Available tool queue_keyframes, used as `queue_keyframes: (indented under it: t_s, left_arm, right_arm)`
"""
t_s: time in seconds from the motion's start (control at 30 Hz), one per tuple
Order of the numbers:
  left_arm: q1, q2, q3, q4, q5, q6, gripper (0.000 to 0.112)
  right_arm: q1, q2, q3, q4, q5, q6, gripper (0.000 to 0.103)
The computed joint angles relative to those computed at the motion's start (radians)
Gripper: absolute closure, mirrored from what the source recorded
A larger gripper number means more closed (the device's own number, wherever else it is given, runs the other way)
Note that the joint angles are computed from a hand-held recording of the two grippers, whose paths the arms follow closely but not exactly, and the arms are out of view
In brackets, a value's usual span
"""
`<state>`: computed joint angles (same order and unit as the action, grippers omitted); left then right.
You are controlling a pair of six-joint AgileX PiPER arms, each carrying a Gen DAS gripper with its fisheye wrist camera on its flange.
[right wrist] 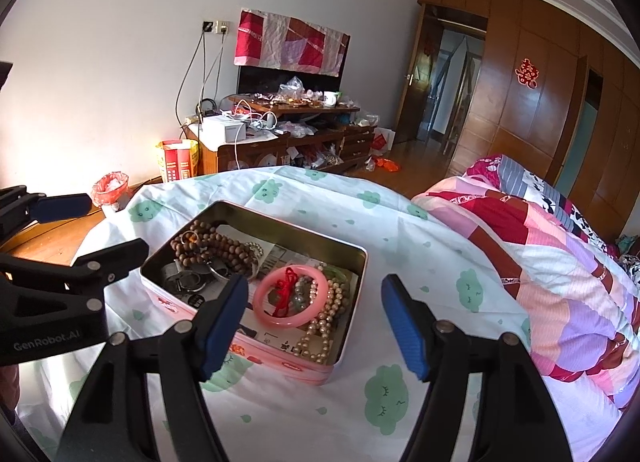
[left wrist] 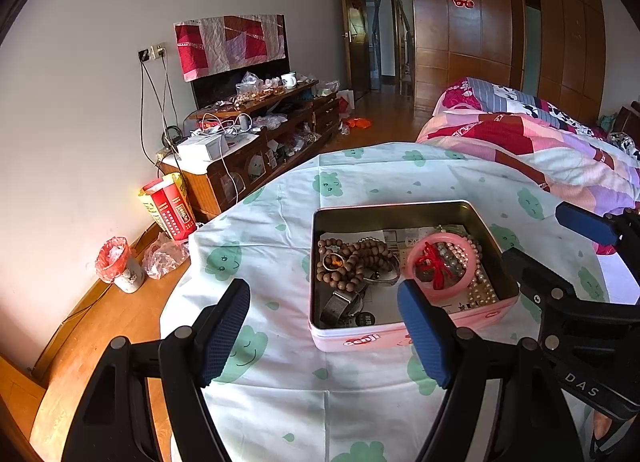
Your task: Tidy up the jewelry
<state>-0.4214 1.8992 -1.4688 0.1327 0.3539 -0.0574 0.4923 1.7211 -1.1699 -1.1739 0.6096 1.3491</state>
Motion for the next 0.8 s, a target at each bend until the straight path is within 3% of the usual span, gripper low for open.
queue_keyframes:
  t_s: [0.8]
  left_arm:
    - [-0.003,-0.013,0.006,0.026,0.010,-0.023,0.036]
  right_arm:
    - [0.013,-0.011,0.014,-0.052,0.015,0.047,0.026]
